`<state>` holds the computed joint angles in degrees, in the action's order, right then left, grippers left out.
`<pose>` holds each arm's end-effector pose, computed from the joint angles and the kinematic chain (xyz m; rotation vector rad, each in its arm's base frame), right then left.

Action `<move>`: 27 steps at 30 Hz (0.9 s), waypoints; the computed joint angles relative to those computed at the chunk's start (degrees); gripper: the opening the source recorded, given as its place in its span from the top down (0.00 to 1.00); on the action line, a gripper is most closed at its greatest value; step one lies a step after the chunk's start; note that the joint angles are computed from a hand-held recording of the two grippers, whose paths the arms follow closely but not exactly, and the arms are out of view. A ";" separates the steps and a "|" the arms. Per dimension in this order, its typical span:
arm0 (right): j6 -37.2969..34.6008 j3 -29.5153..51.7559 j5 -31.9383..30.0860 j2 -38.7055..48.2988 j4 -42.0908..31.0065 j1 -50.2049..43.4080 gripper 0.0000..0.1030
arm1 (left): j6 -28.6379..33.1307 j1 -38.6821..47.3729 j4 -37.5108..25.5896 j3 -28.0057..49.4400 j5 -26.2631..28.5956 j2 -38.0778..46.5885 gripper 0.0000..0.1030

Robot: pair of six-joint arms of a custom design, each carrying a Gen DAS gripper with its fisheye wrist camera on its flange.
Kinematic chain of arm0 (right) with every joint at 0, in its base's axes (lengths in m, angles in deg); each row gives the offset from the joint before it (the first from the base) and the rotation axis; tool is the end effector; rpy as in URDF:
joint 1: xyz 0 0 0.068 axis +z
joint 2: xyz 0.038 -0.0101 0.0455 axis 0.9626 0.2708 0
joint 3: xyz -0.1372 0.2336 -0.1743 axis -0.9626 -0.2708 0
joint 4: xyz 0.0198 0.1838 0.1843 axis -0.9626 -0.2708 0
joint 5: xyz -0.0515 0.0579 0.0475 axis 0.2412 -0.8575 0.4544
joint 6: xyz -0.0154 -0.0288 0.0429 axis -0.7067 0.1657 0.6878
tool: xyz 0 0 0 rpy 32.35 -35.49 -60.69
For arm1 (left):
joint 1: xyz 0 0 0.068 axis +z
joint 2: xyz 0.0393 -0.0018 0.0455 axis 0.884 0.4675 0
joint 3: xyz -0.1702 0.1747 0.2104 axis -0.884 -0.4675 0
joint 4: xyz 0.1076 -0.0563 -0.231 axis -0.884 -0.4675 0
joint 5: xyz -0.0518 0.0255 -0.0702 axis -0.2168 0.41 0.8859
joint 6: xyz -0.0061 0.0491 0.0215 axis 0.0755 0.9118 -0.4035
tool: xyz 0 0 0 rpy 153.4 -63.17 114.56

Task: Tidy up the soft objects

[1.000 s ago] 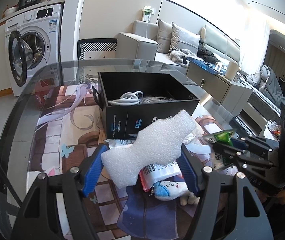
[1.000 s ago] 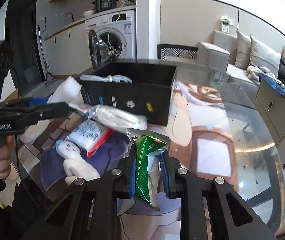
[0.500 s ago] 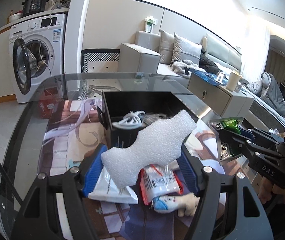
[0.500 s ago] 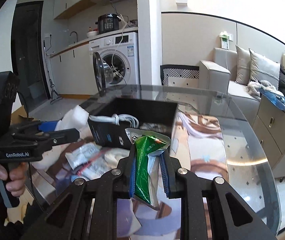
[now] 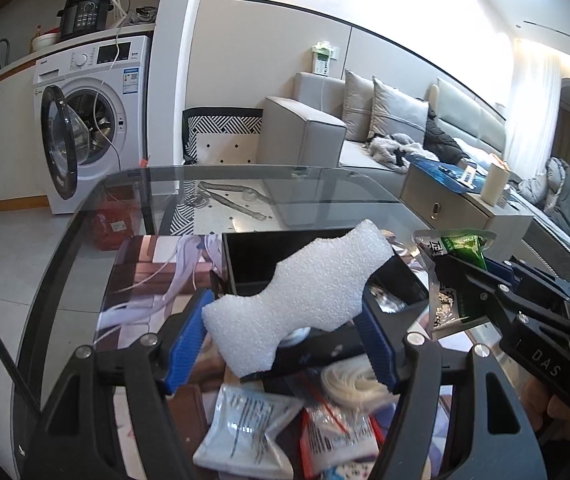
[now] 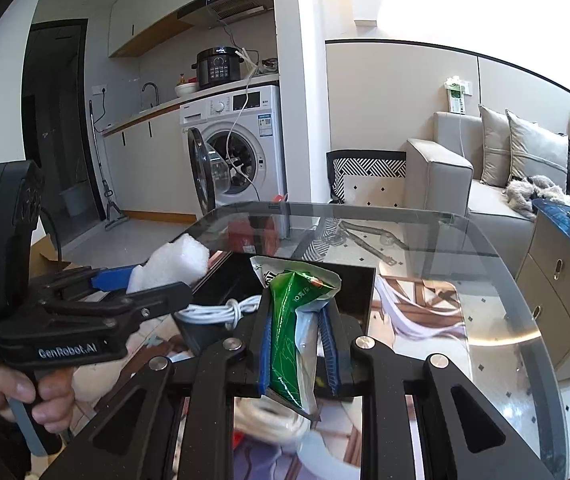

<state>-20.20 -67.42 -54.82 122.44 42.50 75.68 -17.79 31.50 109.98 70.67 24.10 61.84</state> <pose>0.2441 0.0154 0.1625 -0.2922 2.0673 0.2343 0.2776 -0.1604 0.1457 0.2205 2.1654 -0.3679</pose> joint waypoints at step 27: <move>-1.46 12.10 3.19 14.47 -2.78 -0.55 0.60 | -0.17 0.14 -8.97 13.59 -3.39 10.02 0.22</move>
<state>-21.66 -55.32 -51.63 136.91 39.72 75.13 -17.96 31.64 101.01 84.25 20.71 71.86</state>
